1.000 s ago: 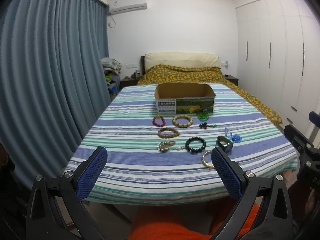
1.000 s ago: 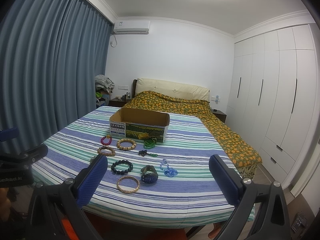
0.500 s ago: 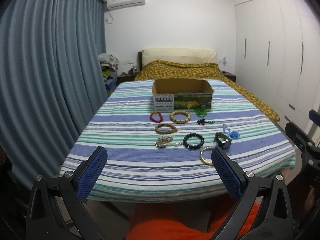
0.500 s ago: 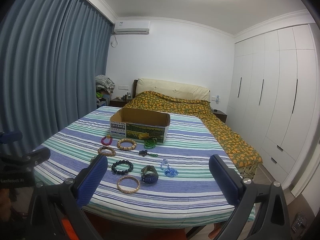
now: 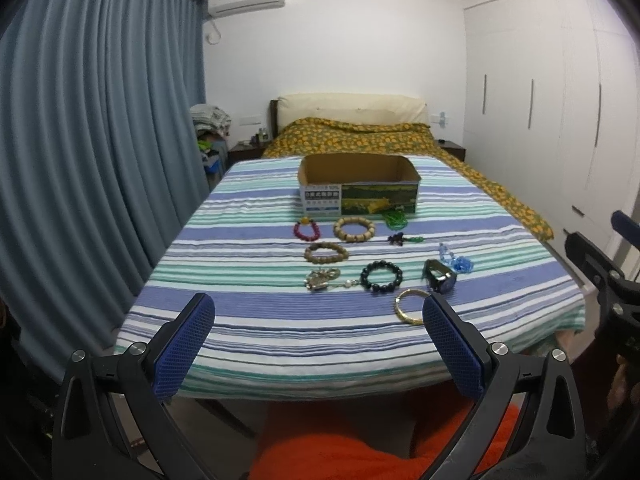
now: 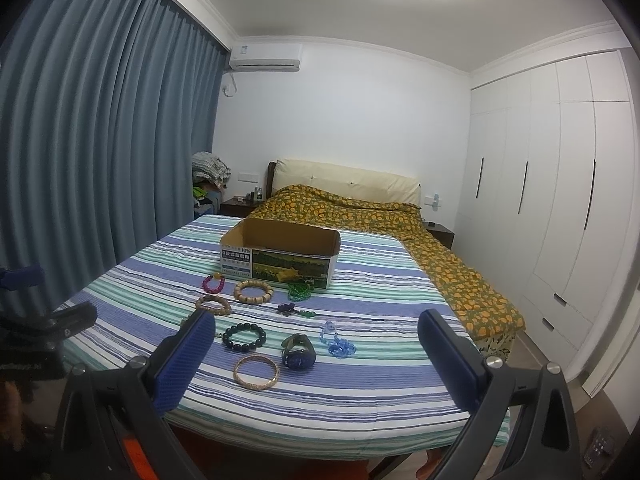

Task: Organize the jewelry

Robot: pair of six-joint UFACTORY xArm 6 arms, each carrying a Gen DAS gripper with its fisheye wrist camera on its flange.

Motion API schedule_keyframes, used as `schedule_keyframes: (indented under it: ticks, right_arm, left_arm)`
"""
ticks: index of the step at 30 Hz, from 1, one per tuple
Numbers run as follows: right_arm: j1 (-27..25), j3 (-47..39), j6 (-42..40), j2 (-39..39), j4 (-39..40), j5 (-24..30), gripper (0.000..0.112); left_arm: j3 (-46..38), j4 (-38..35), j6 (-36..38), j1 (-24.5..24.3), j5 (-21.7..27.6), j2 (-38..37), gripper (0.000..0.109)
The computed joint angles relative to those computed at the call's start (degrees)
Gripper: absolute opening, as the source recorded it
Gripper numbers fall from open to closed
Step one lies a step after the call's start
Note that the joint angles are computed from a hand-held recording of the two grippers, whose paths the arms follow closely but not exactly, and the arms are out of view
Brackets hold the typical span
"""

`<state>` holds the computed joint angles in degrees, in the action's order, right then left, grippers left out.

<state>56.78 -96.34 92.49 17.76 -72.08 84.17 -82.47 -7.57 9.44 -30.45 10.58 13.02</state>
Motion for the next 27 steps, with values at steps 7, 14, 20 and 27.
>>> schedule_keyframes:
  ticks: [7,14,20,27]
  right_arm:
    - [-0.1,1.2,1.3,-1.0,-0.6,-1.0,0.103]
    - [-1.0,4.4,4.3,-3.4,-0.8,-4.3,0.103]
    - [-1.2,7.4,7.6,-5.5,-3.3,-7.1,0.103]
    - [-2.0,10.2,10.4,-7.4,-8.0,-8.3,0.103]
  left_arm:
    - [-0.9,-2.6,3.5,-0.5,1.1,0.4,0.103]
    - [-1.8,-0.5,1.1,0.1,2.7,1.2,0.103]
    - [-4.9,-15.1,12.5,0.2,1.5,3.0,0.103]
    - [-12.0,-12.9,10.9,0.8,2.0,8.4,0.103]
